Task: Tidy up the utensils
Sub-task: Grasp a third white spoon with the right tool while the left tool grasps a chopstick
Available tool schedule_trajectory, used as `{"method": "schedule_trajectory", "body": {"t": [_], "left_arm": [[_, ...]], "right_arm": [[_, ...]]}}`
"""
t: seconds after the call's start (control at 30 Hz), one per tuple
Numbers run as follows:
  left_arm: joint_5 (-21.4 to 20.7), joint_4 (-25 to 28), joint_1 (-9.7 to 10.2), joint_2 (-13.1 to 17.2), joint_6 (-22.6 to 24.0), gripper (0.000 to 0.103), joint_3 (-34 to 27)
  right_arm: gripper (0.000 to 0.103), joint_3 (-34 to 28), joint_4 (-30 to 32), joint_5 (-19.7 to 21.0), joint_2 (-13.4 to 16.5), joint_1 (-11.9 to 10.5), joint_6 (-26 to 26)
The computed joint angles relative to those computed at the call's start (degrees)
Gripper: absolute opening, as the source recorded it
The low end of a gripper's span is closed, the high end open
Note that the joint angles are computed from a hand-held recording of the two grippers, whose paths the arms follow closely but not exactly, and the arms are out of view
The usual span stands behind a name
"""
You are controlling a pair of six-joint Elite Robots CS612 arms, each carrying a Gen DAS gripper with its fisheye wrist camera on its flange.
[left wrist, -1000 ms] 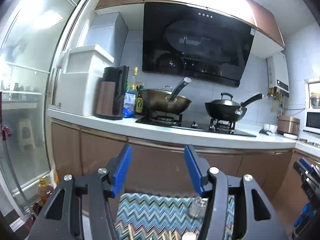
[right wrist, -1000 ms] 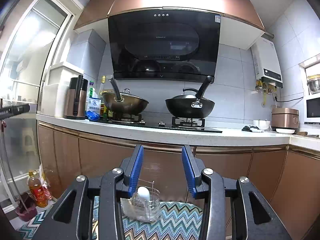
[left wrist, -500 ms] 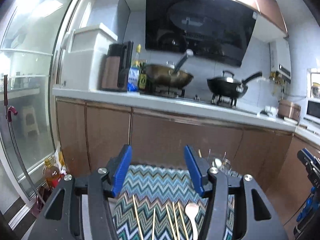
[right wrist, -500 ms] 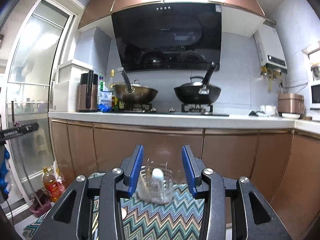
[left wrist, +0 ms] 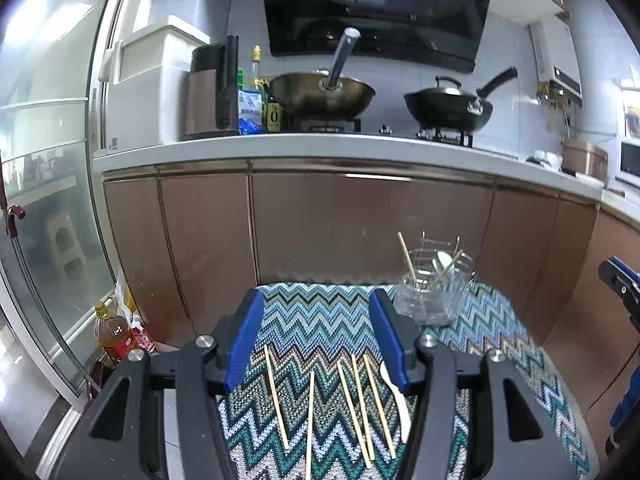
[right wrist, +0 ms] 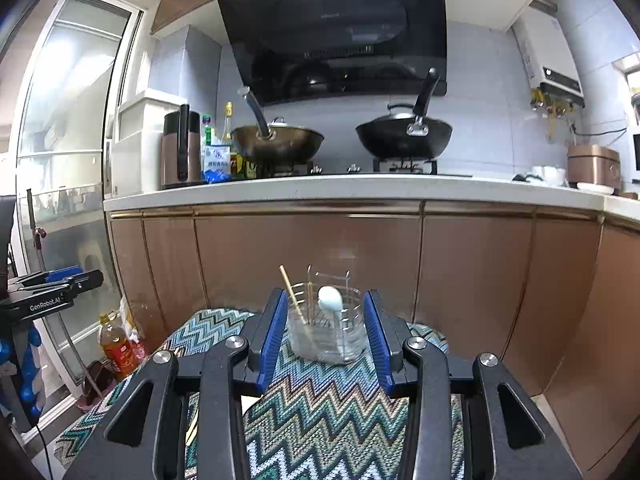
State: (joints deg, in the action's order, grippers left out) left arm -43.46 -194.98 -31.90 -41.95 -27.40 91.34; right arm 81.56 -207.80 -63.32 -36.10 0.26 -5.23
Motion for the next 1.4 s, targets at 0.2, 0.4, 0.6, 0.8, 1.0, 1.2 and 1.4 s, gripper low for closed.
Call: {"method": "schedule_trajectory", "body": {"t": [0.2, 0.4, 0.6, 0.8, 1.0, 1.2, 1.4], "left_arm": [[-1.78, 2.99, 0.86, 0.86, -1.05, 0.053, -1.40], [-3.50, 6.58, 1.86, 2.09, -1.69, 0.053, -3.74], [-8.29, 11.10, 3.37, 3.51, -3.26, 0.053, -6.59], [-24.76, 18.86, 7.17, 4.93, -7.62, 0.052, -10.09], [-38.58, 27.32, 10.55, 8.41, -10.58, 0.044, -15.77], [-47.06, 36.35, 12.85, 12.23, -12.69, 0.038, -22.78], [-50.42, 43.87, 13.92, 15.38, -13.61, 0.028, -28.52]], "right_arm": [[0.039, -2.13, 4.41, 0.43, 1.49, 0.64, -1.14], [0.039, -4.58, 8.96, -0.05, 3.00, 1.19, -2.22], [0.039, -7.22, 14.27, -0.38, 4.60, 1.68, -3.71], [0.039, -11.24, 24.14, 1.65, 6.62, 2.32, -8.07], [0.039, -18.02, 37.72, 5.18, 10.06, 2.92, -11.34], [0.039, -26.36, 52.33, 7.69, 14.21, 3.89, -15.91], [0.039, -35.59, 68.27, 13.02, 18.57, 4.29, -19.63]]}}
